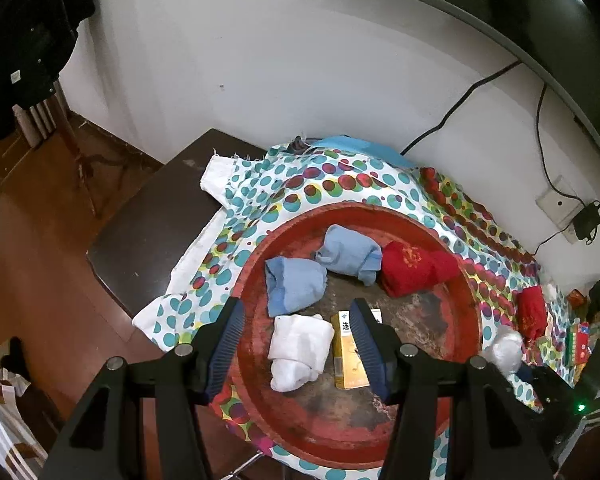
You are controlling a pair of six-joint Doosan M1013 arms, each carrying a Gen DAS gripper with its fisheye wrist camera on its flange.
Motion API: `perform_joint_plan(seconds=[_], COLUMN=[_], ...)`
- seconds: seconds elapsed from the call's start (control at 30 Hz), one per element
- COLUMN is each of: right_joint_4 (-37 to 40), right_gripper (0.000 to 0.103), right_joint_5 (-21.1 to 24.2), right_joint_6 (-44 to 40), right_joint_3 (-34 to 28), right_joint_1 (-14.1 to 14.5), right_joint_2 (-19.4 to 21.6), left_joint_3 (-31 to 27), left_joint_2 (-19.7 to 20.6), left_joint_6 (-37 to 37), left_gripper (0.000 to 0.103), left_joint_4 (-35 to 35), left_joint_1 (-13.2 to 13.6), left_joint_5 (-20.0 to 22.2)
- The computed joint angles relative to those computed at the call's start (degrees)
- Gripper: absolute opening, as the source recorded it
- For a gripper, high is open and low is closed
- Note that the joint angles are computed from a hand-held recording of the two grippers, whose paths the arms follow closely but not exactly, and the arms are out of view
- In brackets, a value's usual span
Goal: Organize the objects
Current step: 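Carry the clear plastic bag in the right tool into the red tray and release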
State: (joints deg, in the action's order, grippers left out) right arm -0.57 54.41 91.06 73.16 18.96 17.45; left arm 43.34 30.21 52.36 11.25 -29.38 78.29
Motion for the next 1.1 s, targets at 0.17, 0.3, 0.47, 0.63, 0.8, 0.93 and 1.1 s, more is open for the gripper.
perform_joint_plan(seconds=[0.17,0.3,0.47,0.63,0.8,0.93,1.1], right_joint_4=[1.43,1.77,1.84,2.09,1.56,1.31,1.48], right_gripper=[0.035,0.035,0.035,0.035,0.035,0.035,0.038], right_joint_5=[0.73,1.56,2.91,3.67,4.10,4.98,6.48], right_joint_6=[-1.82,-2.78,-3.38,-3.54,-3.13,-2.98,-2.89], right_joint_3=[-2.50,-4.39,-7.28,-9.85,-11.98,-13.94,-15.21], right_joint_1=[1.58,2.56,3.63,4.19,4.56,4.81,5.01], right_joint_2=[2.18,3.73,5.93,7.82,9.27,10.57,11.78], left_joint_3=[0.46,1.24,2.04,2.55,2.75,2.55,2.32], left_joint_2=[-0.30,-0.90,-1.33,-1.60,-1.73,-1.67,-1.33], left_joint_6=[-0.17,-0.68,-1.75,-2.25,-2.53,-2.21,-2.18], left_gripper=[0.056,0.056,0.056,0.056,0.056,0.056,0.056], left_joint_4=[-0.30,-0.51,-0.43,-0.88,-0.80,-0.32,-0.66], left_joint_1=[0.31,0.66,1.09,1.52,1.70,1.61,1.75], left_joint_5=[-0.34,-1.16,-1.43,-1.53,-1.51,-1.43,-0.85])
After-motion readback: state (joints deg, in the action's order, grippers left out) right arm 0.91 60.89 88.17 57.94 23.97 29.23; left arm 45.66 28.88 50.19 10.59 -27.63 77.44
